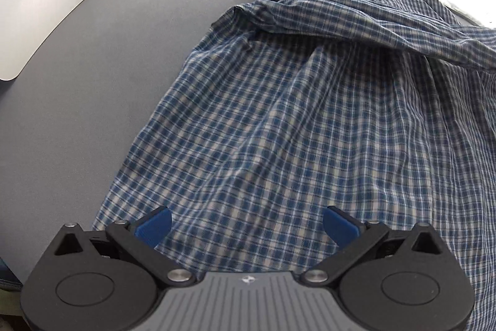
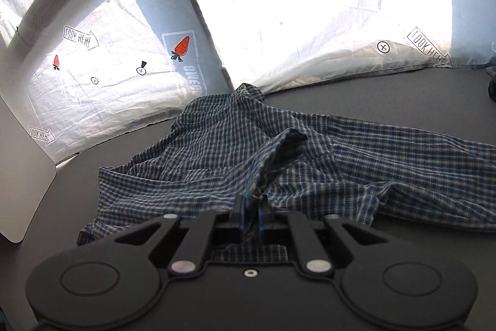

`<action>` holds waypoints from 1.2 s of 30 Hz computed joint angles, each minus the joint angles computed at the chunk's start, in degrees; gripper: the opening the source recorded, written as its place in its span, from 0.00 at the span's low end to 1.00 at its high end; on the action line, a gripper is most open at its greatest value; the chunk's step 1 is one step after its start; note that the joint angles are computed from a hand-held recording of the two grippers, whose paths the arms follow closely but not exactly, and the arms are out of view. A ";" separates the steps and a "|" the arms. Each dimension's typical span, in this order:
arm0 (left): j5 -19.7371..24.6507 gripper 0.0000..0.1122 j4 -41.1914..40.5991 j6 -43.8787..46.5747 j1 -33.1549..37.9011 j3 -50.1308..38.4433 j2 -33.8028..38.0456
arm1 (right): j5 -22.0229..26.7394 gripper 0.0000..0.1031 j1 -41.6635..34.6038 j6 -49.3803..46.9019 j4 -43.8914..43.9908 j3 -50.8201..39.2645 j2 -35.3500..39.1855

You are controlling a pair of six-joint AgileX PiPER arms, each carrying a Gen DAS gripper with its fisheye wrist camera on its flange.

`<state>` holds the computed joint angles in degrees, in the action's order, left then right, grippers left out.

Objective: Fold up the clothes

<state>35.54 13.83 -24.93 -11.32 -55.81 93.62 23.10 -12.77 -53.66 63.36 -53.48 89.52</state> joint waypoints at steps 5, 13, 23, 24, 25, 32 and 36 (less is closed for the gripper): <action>0.65 0.92 4.29 -8.81 -3.11 0.79 0.74 | 4.16 0.08 -5.15 -6.92 3.22 -3.99 4.10; 5.45 0.92 5.96 -13.24 -4.58 -2.47 2.65 | 5.25 0.08 -9.46 -14.55 8.50 -9.28 10.26; 14.15 0.92 12.22 -17.24 -9.60 -8.04 5.98 | 3.43 0.07 -15.67 -18.81 12.52 -13.26 15.83; 15.15 0.92 13.54 -17.79 -10.57 -8.55 6.39 | 3.05 0.07 -16.39 -18.58 12.45 -13.60 16.45; 16.20 0.92 14.87 -18.20 -11.56 -9.09 6.84 | 2.82 0.07 -17.14 -18.13 12.22 -13.90 17.02; 18.93 0.92 17.91 -19.03 -13.83 -10.23 7.81 | 1.85 0.07 -20.34 -11.74 6.26 -16.33 21.49; 18.43 0.92 17.30 -18.70 -13.14 -9.91 7.41 | -0.03 0.08 -19.19 -6.56 -0.57 -16.89 23.99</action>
